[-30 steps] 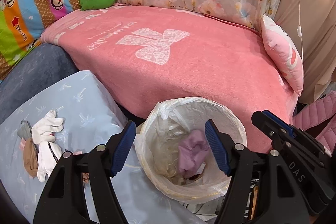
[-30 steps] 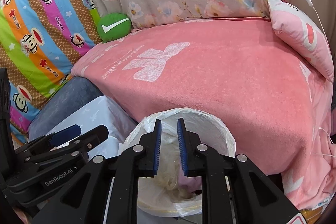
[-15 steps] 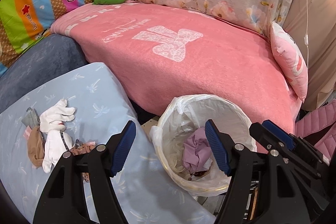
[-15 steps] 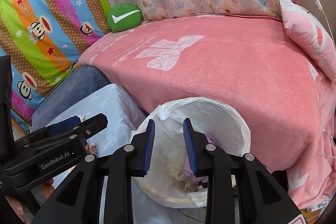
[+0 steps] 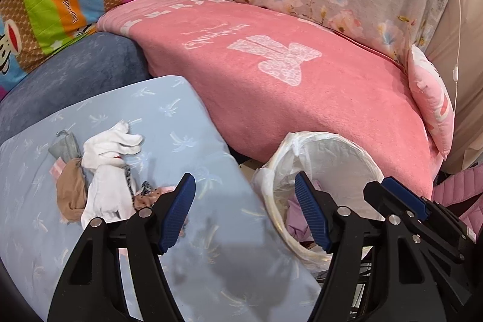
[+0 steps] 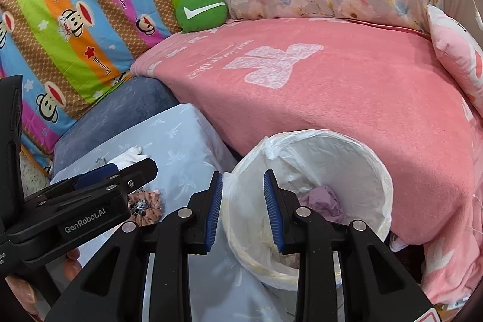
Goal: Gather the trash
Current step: 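Move both open tools back over the remaining items on the table, then grasp the white glove with the left tool while the right tool grasps the brown scrunchie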
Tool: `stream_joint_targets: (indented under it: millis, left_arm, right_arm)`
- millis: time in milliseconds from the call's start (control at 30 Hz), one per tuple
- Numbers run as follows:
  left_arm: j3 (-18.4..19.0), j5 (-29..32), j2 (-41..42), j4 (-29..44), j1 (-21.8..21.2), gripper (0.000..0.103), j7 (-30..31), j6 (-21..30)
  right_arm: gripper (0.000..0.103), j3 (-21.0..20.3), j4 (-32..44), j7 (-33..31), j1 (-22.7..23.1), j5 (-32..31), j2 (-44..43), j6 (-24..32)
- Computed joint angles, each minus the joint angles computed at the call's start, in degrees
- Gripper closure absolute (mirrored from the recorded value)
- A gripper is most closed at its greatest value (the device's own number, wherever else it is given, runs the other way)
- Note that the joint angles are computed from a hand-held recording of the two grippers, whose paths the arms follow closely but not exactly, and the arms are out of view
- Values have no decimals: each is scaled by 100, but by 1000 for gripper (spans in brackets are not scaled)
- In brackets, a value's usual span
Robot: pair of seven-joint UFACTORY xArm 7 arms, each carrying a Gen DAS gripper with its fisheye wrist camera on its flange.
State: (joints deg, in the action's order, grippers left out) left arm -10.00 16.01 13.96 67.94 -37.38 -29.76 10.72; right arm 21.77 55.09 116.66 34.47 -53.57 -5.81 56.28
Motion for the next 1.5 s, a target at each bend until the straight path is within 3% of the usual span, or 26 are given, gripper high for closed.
stream_joint_targets:
  millis: [167,233,400,900,1500]
  left_arm:
    - [-10,-155,-150,-248,182,38,57,-82]
    - [-18,-224,-205,-339,260,36,85,-86]
    - [89,-214,-359,-580,403,26,-94,-90]
    - [102,-547,-594,-1186,1145,26,99,-238]
    - [41,-1364,-259,-1199,1563,26,837,-59]
  right_arm:
    - [72,-32,324,-122,90,-68,329,13]
    - [67,-72,464,-159,162,-102,468,37]
    - [65,-228,871,-350,360,-167,866,1]
    - [63,-922,2027,-933,964,-89,2129,-501]
    - [63,-1693,2946,-1669,1118,606,3333,-1292]
